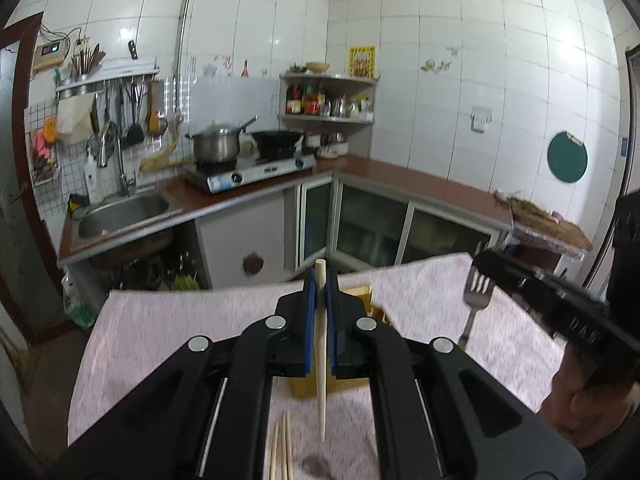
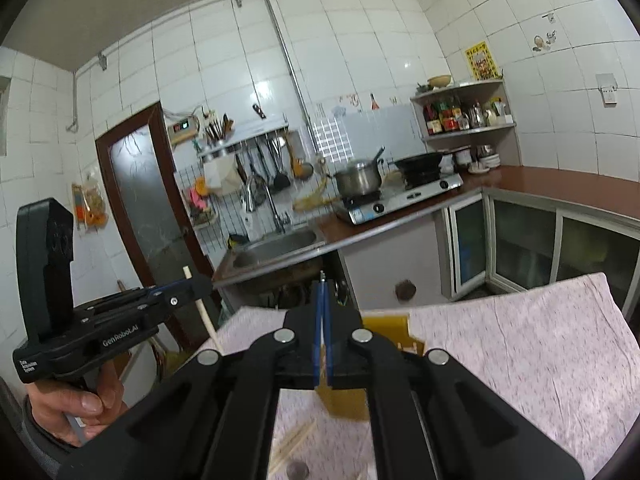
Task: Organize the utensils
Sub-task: 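Lower the chopstick into the yellow slotted holder and open the left tool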
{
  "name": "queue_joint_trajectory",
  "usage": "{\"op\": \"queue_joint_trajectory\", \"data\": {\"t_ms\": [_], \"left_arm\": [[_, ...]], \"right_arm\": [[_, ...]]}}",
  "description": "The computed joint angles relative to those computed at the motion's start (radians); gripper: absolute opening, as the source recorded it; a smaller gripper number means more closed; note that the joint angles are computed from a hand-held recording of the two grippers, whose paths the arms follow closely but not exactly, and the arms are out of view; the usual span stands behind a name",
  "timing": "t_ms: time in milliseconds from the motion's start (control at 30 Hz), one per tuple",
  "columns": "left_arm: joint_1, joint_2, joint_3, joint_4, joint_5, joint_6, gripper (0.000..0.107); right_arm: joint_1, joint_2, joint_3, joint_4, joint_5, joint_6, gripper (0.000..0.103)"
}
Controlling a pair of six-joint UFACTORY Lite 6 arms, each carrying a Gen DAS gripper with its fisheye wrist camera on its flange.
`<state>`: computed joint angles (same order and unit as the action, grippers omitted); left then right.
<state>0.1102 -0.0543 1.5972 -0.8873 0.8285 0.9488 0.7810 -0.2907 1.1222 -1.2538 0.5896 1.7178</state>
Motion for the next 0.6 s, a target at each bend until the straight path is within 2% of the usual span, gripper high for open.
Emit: {"op": "queue_joint_trajectory", "data": {"t_ms": [100, 267, 467, 600], "left_arm": [[-0.045, 0.09, 0.129, 0.029, -0.023, -0.057, 0.004], [-0.103, 0.239, 0.317, 0.073, -0.061, -0.12, 0.004], [-0.15, 0.444, 0.542, 0.11, -0.071, -0.183, 0.004], [-0.174, 0.531, 0.609, 0.118, -0.094, -0.184, 0.004]], "right_arm": [[-0.068, 0.047, 0.048, -0.011, -0.064, -0.01, 0.001], [-0.165, 0.122, 0.076, -0.118, -0.177, 0.087, 0.001], [-0.278, 0.241, 0.114, -0.346, -0.304, 0.323, 0.001], [-0.305, 0.293, 0.121, -0.492, -0.326, 0.469, 0.001]]}}
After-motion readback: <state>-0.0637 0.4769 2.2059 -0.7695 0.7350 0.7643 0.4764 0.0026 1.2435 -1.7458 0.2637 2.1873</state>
